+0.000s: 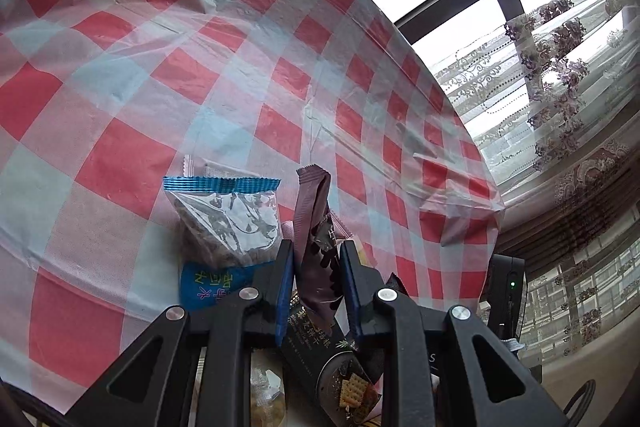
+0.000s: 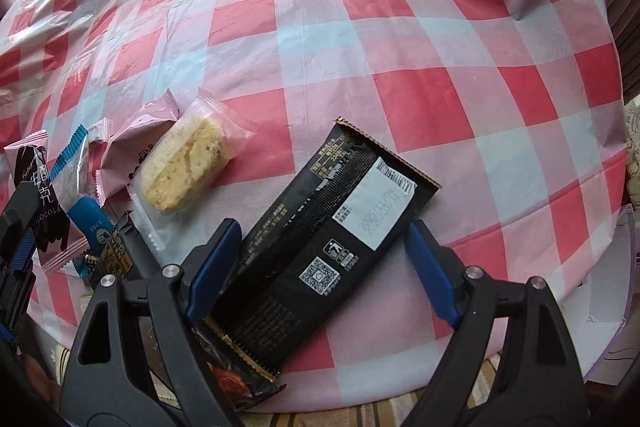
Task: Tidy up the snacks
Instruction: 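Grasp the pink packet with the left tool while the right tool grasps the black bar packet, then carry both packets to the white box and open both tools over it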
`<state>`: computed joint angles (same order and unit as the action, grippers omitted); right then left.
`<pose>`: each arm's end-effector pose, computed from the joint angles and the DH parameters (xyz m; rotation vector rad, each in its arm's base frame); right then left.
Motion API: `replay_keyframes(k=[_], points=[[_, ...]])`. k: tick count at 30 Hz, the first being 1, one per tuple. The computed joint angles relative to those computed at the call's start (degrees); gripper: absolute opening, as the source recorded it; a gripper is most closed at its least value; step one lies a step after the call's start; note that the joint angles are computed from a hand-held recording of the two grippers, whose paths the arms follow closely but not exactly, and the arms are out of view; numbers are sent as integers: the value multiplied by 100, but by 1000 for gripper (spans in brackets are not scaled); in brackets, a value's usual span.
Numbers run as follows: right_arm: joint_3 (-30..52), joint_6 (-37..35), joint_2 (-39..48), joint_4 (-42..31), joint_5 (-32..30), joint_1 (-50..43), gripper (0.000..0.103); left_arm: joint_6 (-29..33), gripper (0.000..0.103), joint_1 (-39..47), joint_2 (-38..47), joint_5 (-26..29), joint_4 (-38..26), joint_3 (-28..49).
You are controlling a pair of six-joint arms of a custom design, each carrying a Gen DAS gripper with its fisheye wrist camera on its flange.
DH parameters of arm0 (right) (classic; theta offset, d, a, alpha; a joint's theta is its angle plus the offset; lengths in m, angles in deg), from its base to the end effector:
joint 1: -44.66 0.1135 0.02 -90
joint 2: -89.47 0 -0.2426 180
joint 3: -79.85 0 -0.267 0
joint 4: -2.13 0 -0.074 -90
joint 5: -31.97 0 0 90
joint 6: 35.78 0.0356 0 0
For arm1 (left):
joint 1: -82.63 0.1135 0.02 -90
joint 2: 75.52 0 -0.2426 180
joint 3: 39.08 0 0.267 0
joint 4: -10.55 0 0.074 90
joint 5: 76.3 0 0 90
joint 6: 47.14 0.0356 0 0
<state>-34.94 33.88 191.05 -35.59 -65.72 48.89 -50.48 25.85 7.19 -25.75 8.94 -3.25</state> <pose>0.3124 0.0279 0.0877 -0.6315 2.7744 0.1336 0.1499 -0.1875 0.0832 -0.9899 2.0281 -0.6121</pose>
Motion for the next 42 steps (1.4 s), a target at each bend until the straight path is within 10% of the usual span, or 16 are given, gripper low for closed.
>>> replay_keyframes(k=[16,25,42], points=[[377,-758,280,-144,-177,-857,80,169,24,-14,109,-20,-120,157],[140,-1137,34,-224,-419,-1241,56,406,24,-66,218,-43,-330,399],[495,-2047,-217,-1055,-1346,-2510,55,936,24,-191,628,167,-1051,1338]])
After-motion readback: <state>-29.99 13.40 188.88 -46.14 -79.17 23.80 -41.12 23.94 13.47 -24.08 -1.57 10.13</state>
